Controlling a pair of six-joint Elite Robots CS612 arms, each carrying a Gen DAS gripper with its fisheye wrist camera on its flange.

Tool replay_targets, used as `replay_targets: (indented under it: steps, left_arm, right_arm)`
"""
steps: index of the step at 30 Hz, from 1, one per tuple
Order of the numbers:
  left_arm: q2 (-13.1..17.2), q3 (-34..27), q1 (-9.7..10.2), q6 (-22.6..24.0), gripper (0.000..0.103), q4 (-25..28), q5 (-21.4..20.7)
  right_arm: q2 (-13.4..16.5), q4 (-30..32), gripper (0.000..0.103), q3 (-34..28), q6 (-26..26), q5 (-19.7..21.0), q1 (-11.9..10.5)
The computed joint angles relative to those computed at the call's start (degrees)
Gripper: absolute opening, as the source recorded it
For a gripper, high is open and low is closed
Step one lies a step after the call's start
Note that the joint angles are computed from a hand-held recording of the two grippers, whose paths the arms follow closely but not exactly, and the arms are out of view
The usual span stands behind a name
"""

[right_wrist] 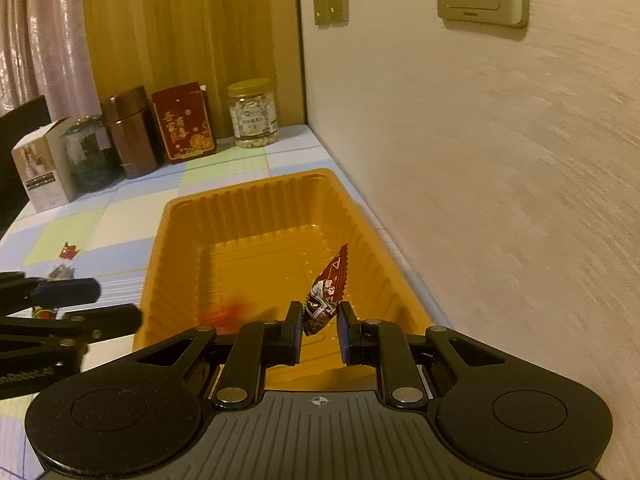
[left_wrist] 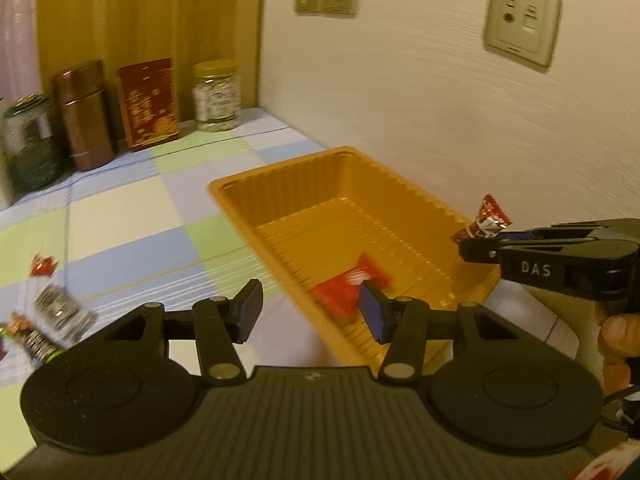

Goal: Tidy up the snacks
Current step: 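Carry both held snacks to the orange tray and open both tools over it, then lift both open tools away from the tray back toward the snack pile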

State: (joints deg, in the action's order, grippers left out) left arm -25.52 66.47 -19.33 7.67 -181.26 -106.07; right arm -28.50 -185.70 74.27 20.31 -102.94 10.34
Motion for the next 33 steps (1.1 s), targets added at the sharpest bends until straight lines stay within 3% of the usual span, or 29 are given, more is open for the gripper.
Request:
replay_targets:
  steps: [12, 13, 14, 16, 33]
  left_arm:
    - [-1.2, 2.2, 1.01, -2.6, 0.05, -0.8, 1.7]
    - [-1.3, 2.3, 1.04, -2.8, 0.05, -0.7, 1.8]
    - [-1.5, 2.5, 1.12, -3.0, 0.05, -0.8, 1.8]
    - [-1.8, 3.1, 1.26, -3.2, 0.05, -1.0, 1.9]
    - [-8.0, 13.0, 2.44, -6.1, 0.057, -5.5, 4.6]
  right_arm:
    - [1.1, -0.2, 0.019, -2.4, -1.7, 3.2, -0.1]
    - [1.1, -0.3, 0.025, -2.4, -1.5, 3.5, -0.2]
    - [1.1, -0.2, 0.042, -2.5, -1.3, 3.4, -0.2]
    - [1.1, -1.8, 0.06, -2.1, -0.6, 3.4, -0.2]
    - [-5.5, -1.5, 0.06, 6.3, 5.9, 0.2, 2.4]
